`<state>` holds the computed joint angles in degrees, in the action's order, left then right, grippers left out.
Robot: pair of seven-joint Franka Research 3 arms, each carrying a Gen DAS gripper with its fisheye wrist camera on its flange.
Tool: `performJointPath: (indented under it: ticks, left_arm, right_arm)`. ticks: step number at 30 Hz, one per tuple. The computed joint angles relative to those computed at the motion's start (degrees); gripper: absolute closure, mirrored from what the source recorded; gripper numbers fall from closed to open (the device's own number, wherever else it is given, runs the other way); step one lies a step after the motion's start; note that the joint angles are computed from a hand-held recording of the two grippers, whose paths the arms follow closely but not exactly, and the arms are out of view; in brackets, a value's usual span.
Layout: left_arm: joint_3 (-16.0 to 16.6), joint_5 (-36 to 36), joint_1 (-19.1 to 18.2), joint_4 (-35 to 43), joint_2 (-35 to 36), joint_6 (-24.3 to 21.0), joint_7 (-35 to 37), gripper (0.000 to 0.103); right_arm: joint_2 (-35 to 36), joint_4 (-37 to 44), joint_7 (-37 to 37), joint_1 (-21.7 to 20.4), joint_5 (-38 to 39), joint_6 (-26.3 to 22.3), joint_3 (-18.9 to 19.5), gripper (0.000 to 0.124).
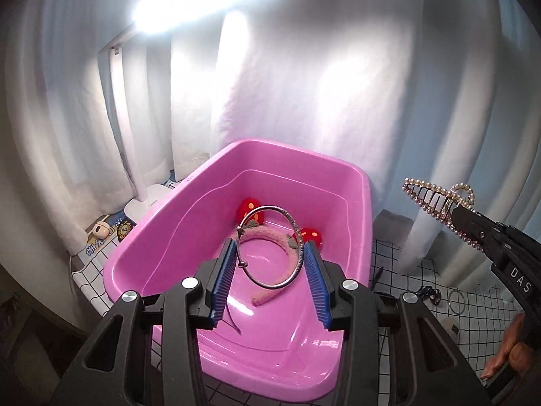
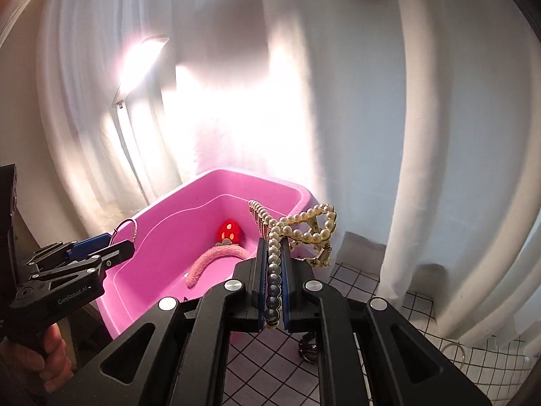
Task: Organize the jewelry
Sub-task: 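Lift bangle and pearl claw into the pink tub and open both tools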
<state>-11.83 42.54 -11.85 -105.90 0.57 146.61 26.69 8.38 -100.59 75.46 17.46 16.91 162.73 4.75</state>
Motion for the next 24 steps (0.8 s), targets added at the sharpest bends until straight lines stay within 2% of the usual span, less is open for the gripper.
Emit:
performJointPath:
  ticks: [7, 19, 21, 23, 24]
  left_arm:
    - [1.68, -3.62, 2.48, -1.42, 0.74, 0.15, 2.71, 0.063]
    - [2.76, -11.53, 3.45, 0.92, 5.22, -1.13, 9.41, 0.061]
    - [2.94, -11.74, 3.39, 1.0, 5.38, -1.47, 9.4, 0.055]
    - [3.19, -10.88, 3.26, 0.94, 5.28, -1.54, 8.29, 0.032]
    - [3.29, -10.32, 3.23, 0.72, 5.11, -1.28, 7.62, 0.03]
  right_arm:
    - [10.29, 13.53, -0.23, 3.4, -3.77, -7.21, 0.98, 0.117]
    - [24.71, 33.49, 4.84, 7.83, -11.5, -20.83, -2.18, 0.116]
    - [25.65, 34.77, 5.91, 8.15, -12.42, -21.36, -2.73, 0.114]
    - [26.08, 35.59, 6.7, 8.3, -13.08, -21.36, -2.99, 0.093]
    - [26.01, 35.51, 7.08, 8.48, -13.51, -20.82, -3.18, 0.091]
